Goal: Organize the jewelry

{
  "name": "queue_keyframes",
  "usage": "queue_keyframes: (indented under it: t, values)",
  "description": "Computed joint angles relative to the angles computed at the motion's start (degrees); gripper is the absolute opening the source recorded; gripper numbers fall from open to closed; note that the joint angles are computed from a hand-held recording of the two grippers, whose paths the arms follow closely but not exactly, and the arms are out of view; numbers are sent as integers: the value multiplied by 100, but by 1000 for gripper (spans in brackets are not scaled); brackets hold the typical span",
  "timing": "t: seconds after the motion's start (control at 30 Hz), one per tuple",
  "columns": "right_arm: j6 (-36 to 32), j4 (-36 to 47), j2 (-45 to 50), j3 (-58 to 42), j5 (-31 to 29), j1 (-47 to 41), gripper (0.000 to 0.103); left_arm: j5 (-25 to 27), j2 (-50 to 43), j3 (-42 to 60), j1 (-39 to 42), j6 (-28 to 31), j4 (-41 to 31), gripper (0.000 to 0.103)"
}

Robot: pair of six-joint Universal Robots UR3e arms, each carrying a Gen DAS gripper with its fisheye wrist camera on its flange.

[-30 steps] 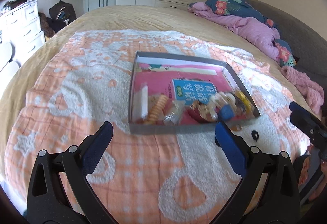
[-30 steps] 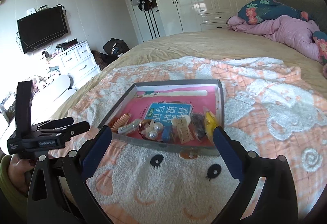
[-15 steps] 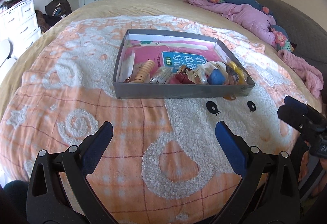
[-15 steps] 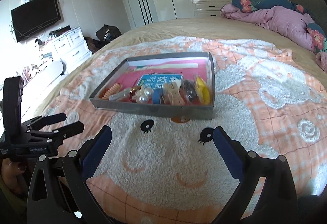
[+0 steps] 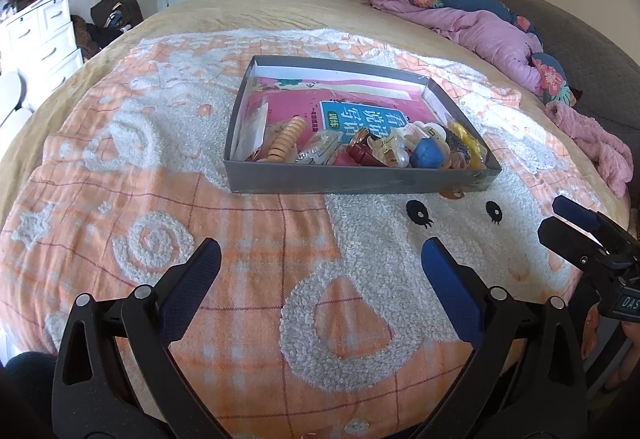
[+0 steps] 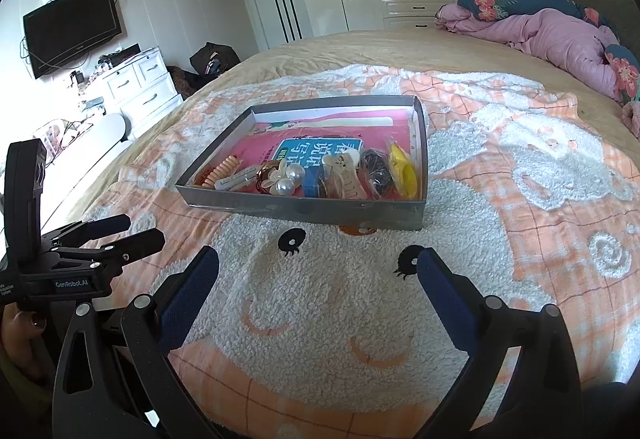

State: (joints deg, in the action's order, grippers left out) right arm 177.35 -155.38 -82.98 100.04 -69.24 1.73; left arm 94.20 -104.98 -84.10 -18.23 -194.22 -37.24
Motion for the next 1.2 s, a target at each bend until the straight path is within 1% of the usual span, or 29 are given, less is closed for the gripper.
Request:
queue_keyframes:
  t: [1.2]
  values:
    - [-1, -30, 47, 17, 8, 37, 99, 112, 66, 50, 28, 19, -141, 94]
